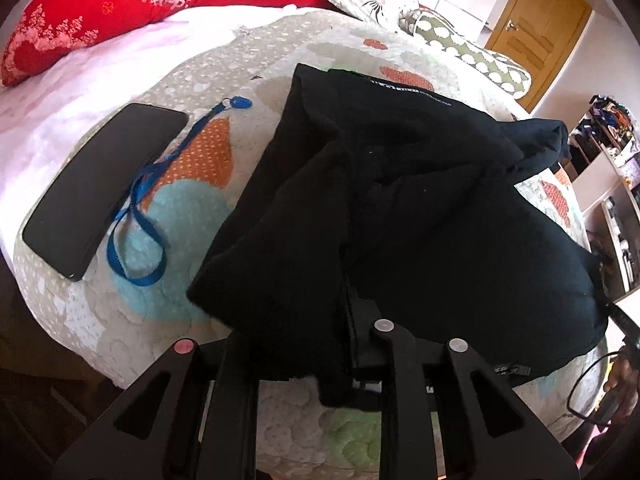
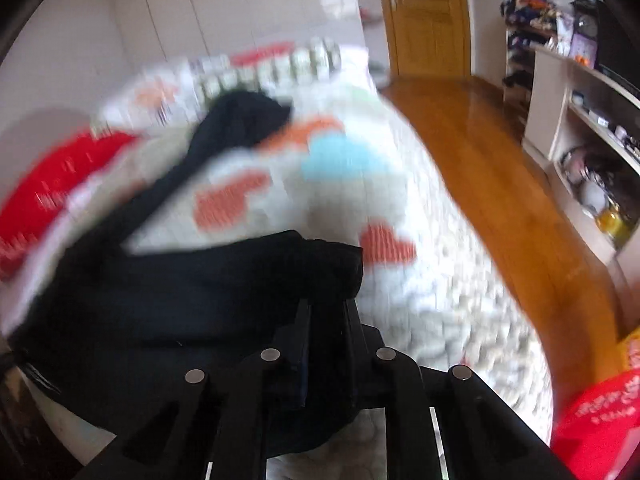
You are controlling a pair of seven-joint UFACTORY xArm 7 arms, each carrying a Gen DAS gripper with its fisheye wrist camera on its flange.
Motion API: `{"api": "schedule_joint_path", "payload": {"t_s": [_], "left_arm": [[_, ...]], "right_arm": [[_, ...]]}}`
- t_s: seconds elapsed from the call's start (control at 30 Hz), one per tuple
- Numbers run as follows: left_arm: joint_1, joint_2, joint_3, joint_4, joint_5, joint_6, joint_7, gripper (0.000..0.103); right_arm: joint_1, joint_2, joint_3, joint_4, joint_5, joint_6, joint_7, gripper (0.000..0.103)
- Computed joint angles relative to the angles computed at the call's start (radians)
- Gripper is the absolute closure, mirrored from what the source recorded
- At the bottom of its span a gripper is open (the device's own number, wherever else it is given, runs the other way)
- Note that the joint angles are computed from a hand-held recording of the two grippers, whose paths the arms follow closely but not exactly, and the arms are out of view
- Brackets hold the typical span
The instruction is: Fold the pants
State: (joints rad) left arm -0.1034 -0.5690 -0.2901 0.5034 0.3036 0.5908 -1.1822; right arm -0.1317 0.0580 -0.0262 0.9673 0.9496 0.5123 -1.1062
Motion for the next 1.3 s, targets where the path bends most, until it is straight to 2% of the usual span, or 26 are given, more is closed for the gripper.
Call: {"api": "schedule_joint_path", "payload": {"t_s": [0.07, 0.1, 0.13, 0.23, 0.33, 0.47, 0.53, 0.6, 0.67, 0.7, 0.73, 0.83, 0.93, 1.07, 1.13, 1.2, 1.27, 1.3], "left_arm": [[-0.017, -0.038, 0.01, -0.009, -0.012, 0.028, 0.018, 0.076], [-0.02, -0.055, 0.011, -0.011, -0.018, 0.046, 0.023, 0.075], [-0.018, -0.079, 0.007, -0.008, -0.018, 0.091, 0.026, 0.075], [-0.026, -0.144, 0.02, -0.025, -0.033, 0.111, 0.046, 0.065], [-0.014, -0.165, 0.002, -0.007, -0.035, 0.132, 0.045, 0.064], [0.02, -0.177, -0.077, 0.041, 0.032, 0.22, 0.012, 0.064], [0.012, -0.216, -0.077, 0.032, 0.042, 0.26, 0.002, 0.064], [-0.001, -0.256, -0.055, 0.007, 0.031, 0.262, -0.003, 0.064], [-0.003, -0.271, -0.041, -0.004, 0.025, 0.243, 0.002, 0.064], [0.001, -0.264, -0.041, 0.001, 0.026, 0.233, 0.005, 0.064], [0.003, -0.254, -0.044, 0.008, 0.026, 0.222, 0.007, 0.064], [-0.009, -0.2, -0.028, 0.014, 0.01, 0.118, 0.027, 0.063], [-0.018, -0.082, -0.017, 0.04, -0.013, 0.001, 0.056, 0.063], [-0.008, 0.06, -0.006, 0.056, -0.017, -0.112, 0.072, 0.063], [-0.027, 0.123, 0.039, 0.056, -0.06, -0.148, 0.101, 0.063], [-0.039, 0.133, 0.065, 0.048, -0.081, -0.177, 0.133, 0.063], [-0.081, 0.123, 0.112, 0.073, -0.13, -0.132, 0.224, 0.063], [-0.089, 0.115, 0.127, 0.081, -0.148, -0.12, 0.262, 0.063]], "right_arm": [[-0.006, -0.01, -0.006, -0.003, 0.019, -0.006, 0.009, 0.071], [-0.007, -0.013, -0.009, 0.0, 0.025, -0.028, 0.034, 0.06], [-0.009, -0.023, -0.012, -0.002, 0.037, -0.047, 0.043, 0.056], [-0.008, -0.065, -0.021, -0.011, 0.082, -0.047, -0.005, 0.056], [0.017, -0.085, -0.026, -0.006, 0.149, -0.016, -0.088, 0.056], [0.039, -0.054, -0.02, 0.025, 0.161, 0.032, -0.093, 0.056], [0.044, -0.033, -0.012, 0.035, 0.154, 0.044, -0.094, 0.057], [0.043, 0.008, -0.006, 0.056, 0.124, 0.069, -0.073, 0.057], [0.065, 0.057, -0.009, 0.071, 0.029, 0.029, -0.006, 0.056], [0.043, 0.057, 0.021, 0.063, 0.042, -0.003, -0.025, 0.056], [0.036, 0.052, 0.024, 0.064, 0.038, 0.005, -0.017, 0.056], [0.021, 0.031, 0.025, 0.066, 0.02, 0.028, 0.021, 0.056], [0.014, 0.002, 0.021, 0.062, 0.051, 0.068, -0.004, 0.056], [0.019, -0.001, 0.013, 0.063, 0.078, 0.106, -0.033, 0.056], [0.023, 0.045, 0.013, 0.09, 0.029, 0.149, 0.015, 0.055], [0.027, 0.063, 0.028, 0.093, 0.0, 0.118, 0.01, 0.055], [0.031, 0.055, 0.032, 0.101, -0.05, 0.117, 0.051, 0.054], [0.027, 0.055, 0.034, 0.116, -0.042, 0.132, 0.055, 0.054]]}}
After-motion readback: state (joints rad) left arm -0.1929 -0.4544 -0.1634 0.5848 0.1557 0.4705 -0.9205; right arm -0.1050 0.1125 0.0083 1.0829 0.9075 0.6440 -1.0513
